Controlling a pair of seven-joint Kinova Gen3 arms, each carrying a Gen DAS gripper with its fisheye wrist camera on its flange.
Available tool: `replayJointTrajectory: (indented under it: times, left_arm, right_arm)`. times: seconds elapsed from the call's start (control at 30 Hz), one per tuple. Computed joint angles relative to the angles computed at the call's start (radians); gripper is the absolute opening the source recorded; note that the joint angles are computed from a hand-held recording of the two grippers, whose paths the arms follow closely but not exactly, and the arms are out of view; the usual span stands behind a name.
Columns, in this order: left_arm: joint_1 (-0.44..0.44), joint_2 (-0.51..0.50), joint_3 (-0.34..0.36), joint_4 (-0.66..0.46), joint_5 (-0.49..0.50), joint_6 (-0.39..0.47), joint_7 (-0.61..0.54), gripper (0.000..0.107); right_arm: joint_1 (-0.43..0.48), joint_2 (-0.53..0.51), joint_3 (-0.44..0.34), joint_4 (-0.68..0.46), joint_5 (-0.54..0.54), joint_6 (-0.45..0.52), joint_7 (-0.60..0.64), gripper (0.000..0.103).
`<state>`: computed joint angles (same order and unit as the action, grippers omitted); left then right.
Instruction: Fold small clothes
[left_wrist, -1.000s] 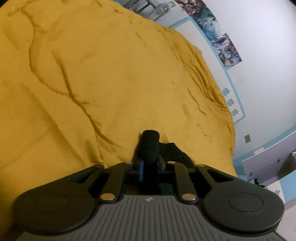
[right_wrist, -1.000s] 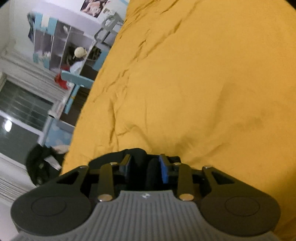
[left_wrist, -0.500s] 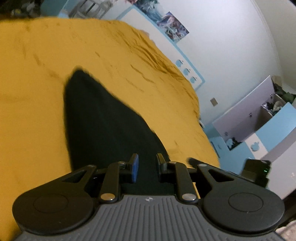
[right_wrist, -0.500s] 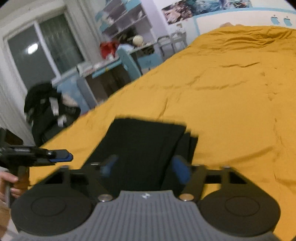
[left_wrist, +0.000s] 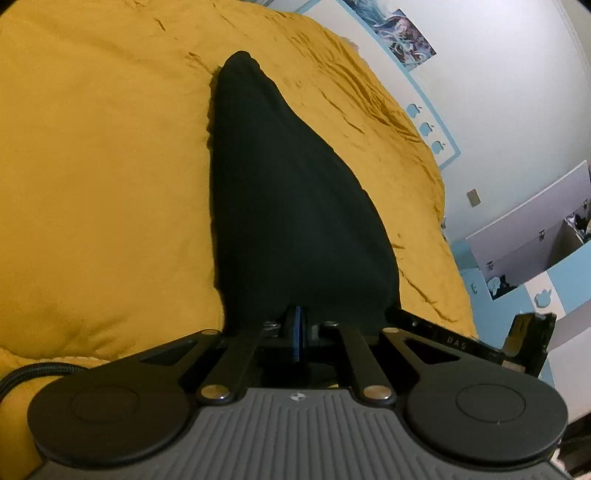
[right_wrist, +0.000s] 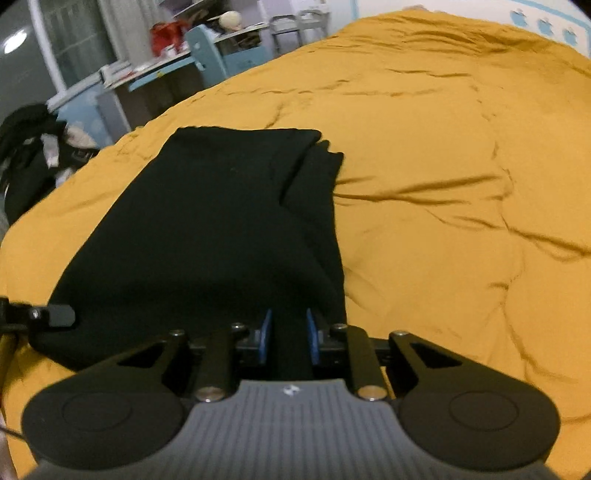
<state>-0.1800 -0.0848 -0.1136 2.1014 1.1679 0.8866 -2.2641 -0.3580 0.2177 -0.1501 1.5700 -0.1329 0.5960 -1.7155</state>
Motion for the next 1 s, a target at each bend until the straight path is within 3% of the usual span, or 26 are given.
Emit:
replayJointTrajectory:
  times: [0.07,0.1,0.17,0.27,0.37,0.53,0.77,0.93,1.0]
  left_arm:
    - [0.005,-0.025,0.008,-0.024,-0.040,-0.001,0.051,0.017]
    - [0.013,-0.047,0.015,-0.032,-0.060,-0.010,0.074,0.019]
    - [0.031,-0.095,0.014,-0.029,-0.098,-0.024,0.103,0.027]
    - [0.063,-0.150,0.029,-0.030,-0.179,-0.066,0.201,0.027]
    - [0.092,-0.170,0.031,-0.021,-0.231,-0.085,0.271,0.027]
    - [0.147,-0.173,0.012,0.000,-0.286,-0.136,0.327,0.028]
    - [0.183,-0.174,0.059,-0.039,-0.431,-0.174,0.529,0.028]
    - [0.206,-0.177,0.090,-0.087,-0.555,-0.160,0.681,0.034]
    - [0.221,-0.186,0.099,-0.102,-0.594,-0.154,0.720,0.040]
  right_arm:
    - [-0.033,-0.022,0.017,0.005,0.048,0.000,-0.069,0.017]
    - [-0.048,-0.043,0.023,0.017,0.067,-0.015,-0.099,0.025]
    - [-0.043,-0.087,0.010,0.050,0.056,-0.054,-0.113,0.031]
    - [-0.027,-0.141,-0.019,0.070,0.028,-0.039,-0.108,0.032]
    - [-0.063,-0.158,-0.015,0.072,0.101,0.000,-0.168,0.034]
    - [-0.108,-0.132,-0.006,0.070,0.193,0.057,-0.290,0.034]
    - [-0.105,-0.109,-0.013,0.070,0.213,0.069,-0.305,0.036]
    - [-0.117,-0.102,-0.012,0.041,0.224,0.093,-0.335,0.053]
    - [-0.135,-0.111,-0.013,0.036,0.256,0.105,-0.376,0.067]
